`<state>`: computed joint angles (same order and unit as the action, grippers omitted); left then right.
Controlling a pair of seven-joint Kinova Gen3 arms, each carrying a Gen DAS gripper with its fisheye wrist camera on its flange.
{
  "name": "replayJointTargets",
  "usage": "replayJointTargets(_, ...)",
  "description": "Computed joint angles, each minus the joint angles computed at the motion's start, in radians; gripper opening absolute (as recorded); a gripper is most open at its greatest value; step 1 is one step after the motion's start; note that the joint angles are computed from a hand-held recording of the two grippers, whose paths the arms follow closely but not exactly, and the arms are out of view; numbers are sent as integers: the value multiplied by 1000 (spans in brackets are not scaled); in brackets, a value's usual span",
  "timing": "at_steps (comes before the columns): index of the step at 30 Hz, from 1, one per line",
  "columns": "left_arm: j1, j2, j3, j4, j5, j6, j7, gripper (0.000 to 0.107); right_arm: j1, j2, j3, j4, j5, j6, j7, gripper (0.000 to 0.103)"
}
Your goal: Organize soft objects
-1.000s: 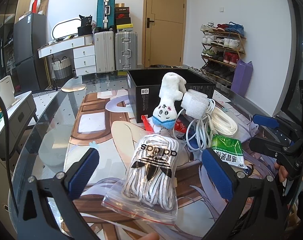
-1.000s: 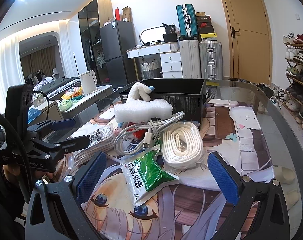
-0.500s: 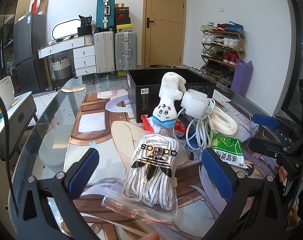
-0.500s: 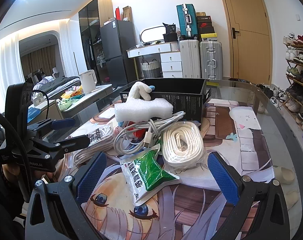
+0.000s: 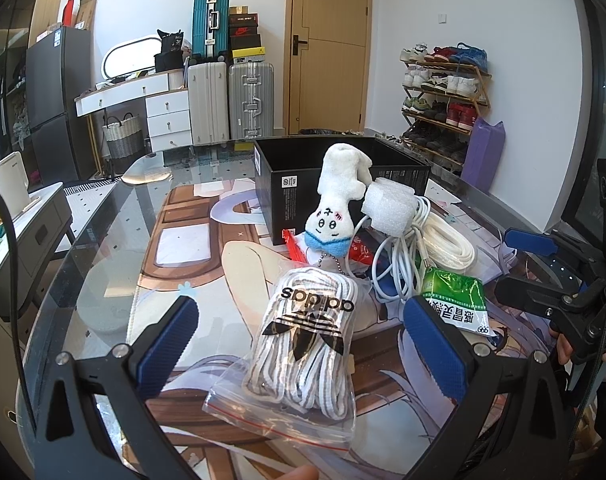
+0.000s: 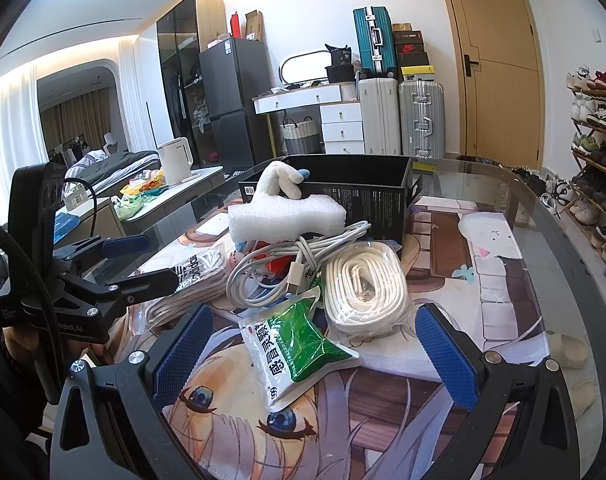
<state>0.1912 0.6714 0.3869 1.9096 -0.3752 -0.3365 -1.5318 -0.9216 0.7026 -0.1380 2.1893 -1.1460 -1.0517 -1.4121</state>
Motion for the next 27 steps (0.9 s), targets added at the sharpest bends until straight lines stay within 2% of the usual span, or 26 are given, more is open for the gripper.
replayJointTargets(9, 42, -4, -38, -24, 51, 38, -18, 103, 6, 0, 0, -3, -4, 17, 11, 103)
replayJointTargets(18, 60, -11, -59, -45, 96, 69, -51, 103, 23, -30, 7, -25, -50, 92, 92, 102)
replayJointTargets(23, 8, -6, -3, -68, 86, 119, -51, 103, 40, -47, 10, -44, -79, 141, 152, 103)
replayJointTargets(27, 14, -5, -9, -77, 97, 137, -70, 103, 53, -61, 15, -62, -120, 178, 213, 102)
